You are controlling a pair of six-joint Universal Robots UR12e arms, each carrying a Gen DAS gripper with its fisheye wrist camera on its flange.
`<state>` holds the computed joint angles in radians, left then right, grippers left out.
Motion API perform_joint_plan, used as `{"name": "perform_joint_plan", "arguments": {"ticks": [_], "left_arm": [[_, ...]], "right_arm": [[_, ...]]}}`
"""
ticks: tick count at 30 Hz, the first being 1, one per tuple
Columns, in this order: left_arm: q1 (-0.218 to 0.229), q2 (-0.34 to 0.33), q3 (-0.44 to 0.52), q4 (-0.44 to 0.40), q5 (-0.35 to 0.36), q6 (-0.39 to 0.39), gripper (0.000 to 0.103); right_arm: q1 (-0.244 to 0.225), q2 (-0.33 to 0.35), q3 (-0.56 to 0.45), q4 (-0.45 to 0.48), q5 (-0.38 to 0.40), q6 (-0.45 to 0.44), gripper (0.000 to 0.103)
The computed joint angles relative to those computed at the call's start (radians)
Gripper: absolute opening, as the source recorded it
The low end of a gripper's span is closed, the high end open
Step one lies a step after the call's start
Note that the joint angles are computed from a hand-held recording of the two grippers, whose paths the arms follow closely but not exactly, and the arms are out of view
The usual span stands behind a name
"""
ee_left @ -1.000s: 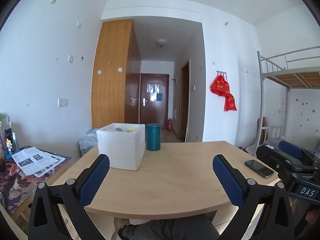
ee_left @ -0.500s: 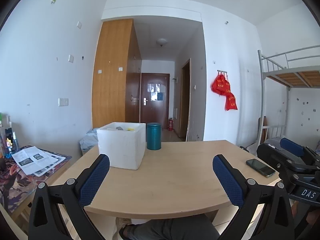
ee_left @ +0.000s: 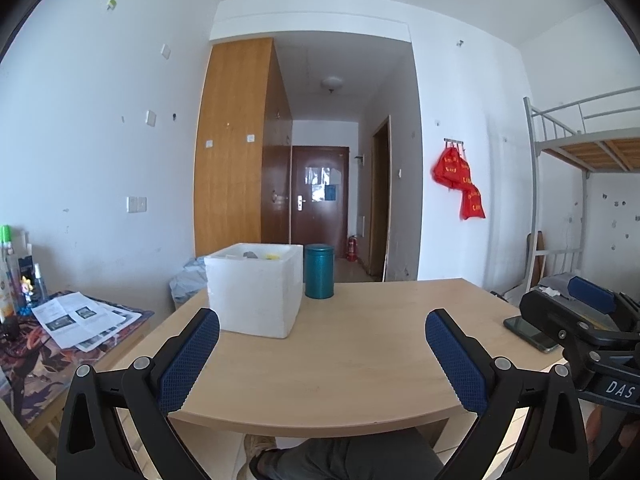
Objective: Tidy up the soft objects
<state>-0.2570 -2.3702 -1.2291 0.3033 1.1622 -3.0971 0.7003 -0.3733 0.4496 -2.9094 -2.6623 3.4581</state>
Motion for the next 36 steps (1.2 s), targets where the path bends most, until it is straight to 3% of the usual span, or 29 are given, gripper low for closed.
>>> {"name": "perform_joint_plan", "arguments": {"ticks": [36], "left_arm": [[-0.002,-0.003,-0.003,0.009,0.003,-0.006,0.103]], "right_arm": [[-0.001,-0.010,0.021,0.031,-0.010,0.042,0.103]]}}
